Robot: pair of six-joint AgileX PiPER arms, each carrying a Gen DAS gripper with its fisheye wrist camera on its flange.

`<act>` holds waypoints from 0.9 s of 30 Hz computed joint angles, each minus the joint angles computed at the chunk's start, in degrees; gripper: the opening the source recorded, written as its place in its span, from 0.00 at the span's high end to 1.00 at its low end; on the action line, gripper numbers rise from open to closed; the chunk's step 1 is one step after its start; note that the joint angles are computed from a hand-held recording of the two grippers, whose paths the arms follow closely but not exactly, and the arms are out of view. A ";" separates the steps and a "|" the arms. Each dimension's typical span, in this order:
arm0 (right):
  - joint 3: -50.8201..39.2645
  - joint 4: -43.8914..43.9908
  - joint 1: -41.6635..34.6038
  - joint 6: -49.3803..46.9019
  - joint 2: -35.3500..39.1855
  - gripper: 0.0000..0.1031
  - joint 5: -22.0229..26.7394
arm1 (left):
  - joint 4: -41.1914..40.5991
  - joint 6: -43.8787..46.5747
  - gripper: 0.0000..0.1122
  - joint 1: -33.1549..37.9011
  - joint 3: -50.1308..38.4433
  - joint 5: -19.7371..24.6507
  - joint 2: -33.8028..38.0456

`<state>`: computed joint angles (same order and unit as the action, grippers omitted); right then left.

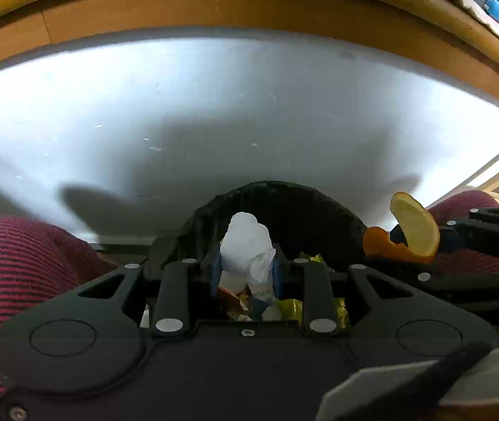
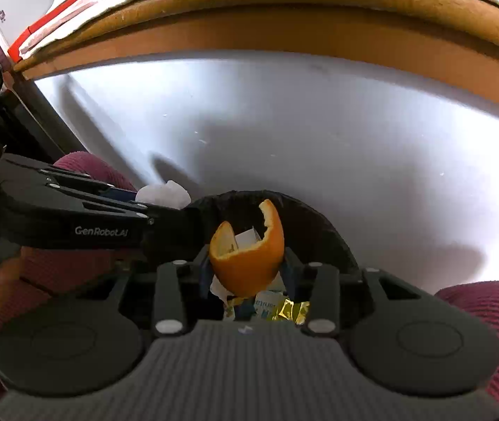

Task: Collect trash
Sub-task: 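Open both tools inside the bin to release the tissue and peel, then raise both empty tools back toward the bed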

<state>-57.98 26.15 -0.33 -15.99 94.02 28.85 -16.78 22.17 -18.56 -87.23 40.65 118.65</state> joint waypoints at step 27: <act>-1.35 5.73 -2.82 -7.25 -4.46 0.27 0.39 | -0.07 0.33 0.42 -0.55 0.51 -2.65 -4.55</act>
<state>-59.33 31.88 -3.15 -23.24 89.56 29.24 -16.85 22.50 -19.11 -86.72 38.00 114.11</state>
